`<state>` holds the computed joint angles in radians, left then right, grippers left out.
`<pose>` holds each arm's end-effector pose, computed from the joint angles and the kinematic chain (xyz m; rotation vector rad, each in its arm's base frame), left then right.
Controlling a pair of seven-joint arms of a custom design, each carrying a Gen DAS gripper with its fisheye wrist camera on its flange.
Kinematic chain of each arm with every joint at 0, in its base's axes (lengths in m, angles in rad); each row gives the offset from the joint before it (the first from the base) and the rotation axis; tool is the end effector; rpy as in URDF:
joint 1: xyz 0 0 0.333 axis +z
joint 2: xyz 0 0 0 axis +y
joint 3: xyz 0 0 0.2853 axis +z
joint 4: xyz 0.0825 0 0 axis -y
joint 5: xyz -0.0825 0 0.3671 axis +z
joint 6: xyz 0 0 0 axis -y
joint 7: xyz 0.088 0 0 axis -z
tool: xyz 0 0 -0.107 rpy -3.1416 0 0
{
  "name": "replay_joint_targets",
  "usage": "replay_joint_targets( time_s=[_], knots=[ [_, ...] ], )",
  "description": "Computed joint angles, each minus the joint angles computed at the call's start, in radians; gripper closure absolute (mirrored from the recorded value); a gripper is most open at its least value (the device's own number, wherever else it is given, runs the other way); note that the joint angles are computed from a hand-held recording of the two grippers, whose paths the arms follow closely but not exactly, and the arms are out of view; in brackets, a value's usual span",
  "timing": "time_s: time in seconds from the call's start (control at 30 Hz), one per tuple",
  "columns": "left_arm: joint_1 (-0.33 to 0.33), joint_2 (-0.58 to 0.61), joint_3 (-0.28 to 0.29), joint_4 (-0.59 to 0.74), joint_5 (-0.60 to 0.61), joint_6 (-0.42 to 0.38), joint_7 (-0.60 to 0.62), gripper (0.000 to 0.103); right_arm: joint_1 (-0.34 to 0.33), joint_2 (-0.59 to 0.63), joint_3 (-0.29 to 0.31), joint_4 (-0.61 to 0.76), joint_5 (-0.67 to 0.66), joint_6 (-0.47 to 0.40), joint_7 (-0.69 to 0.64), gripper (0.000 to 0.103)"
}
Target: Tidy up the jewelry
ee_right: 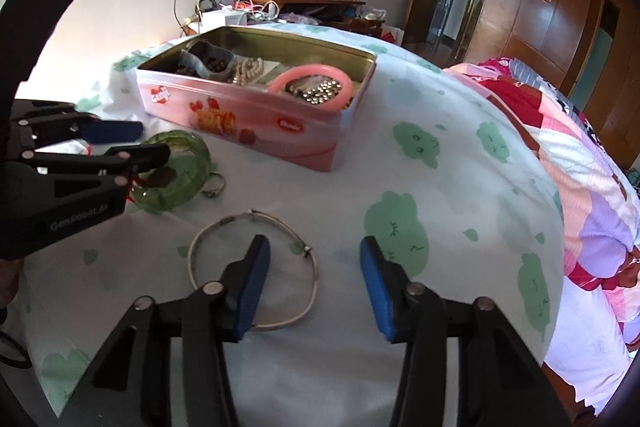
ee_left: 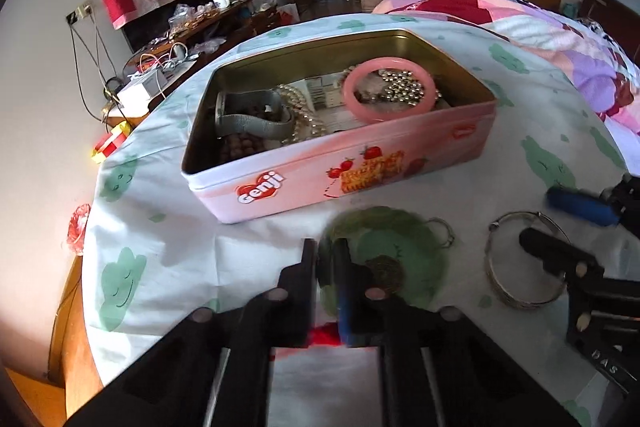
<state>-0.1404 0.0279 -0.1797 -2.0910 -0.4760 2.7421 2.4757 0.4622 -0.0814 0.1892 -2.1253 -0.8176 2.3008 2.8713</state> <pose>0.5548 -0.1642 0.4559 -0.9445 2.4752 -0.7834 0.4369 0.3157 0.4545 -1.7155 2.0176 -0.8684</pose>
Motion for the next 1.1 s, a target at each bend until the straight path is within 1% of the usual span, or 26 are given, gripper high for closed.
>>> replay_joint_targets(
  time_s=[0.03,0.07,0.1,0.17,0.3,0.37,0.47,0.53,0.6,0.97,1.03,1.1],
  knots=[
    [0.001,-0.003,0.0,-0.001,-0.017,-0.002,0.01,0.096,0.0,-0.001,-0.002,-0.003,0.005,0.014,-0.008,0.08],
    [0.003,-0.007,0.001,-0.001,-0.041,-0.007,0.025,0.097,0.001,0.0,-0.002,-0.003,0.009,0.022,-0.017,0.086],
    [0.004,-0.013,0.001,-0.006,-0.06,0.003,0.035,0.097,0.005,0.01,0.005,0.011,0.002,-0.004,-0.023,0.093],
    [0.007,-0.027,0.004,-0.014,-0.087,0.02,0.051,0.097,0.01,0.016,0.007,0.018,-0.01,-0.02,-0.026,0.094],
    [0.017,-0.049,0.015,-0.007,-0.154,0.029,0.072,0.097,0.011,-0.002,0.005,0.0,-0.028,-0.012,0.008,0.095],
    [0.022,-0.059,0.023,0.0,-0.186,0.017,0.088,0.097,0.009,-0.008,0.006,-0.003,-0.039,-0.011,0.021,0.096],
    [0.028,-0.07,0.028,0.001,-0.205,0.024,0.094,0.097,0.008,-0.017,0.009,-0.006,-0.057,-0.009,0.041,0.096],
    [0.033,-0.077,0.035,0.005,-0.225,0.013,0.098,0.097,0.007,-0.019,0.011,-0.005,-0.064,-0.008,0.049,0.096],
    [0.036,-0.084,0.037,0.0,-0.237,0.025,0.101,0.097,0.006,-0.023,0.012,-0.006,-0.072,-0.004,0.057,0.096],
    [0.034,-0.129,0.055,-0.005,-0.349,-0.017,0.173,0.097,0.004,-0.052,0.027,-0.011,-0.121,-0.017,0.103,0.097],
    [0.034,-0.126,0.06,0.003,-0.37,-0.041,0.182,0.097,0.004,-0.052,0.027,-0.009,-0.125,-0.018,0.106,0.097],
    [0.042,-0.115,0.062,0.017,-0.358,-0.072,0.157,0.097,0.005,-0.05,0.028,-0.006,-0.126,-0.021,0.104,0.097]
  ],
)
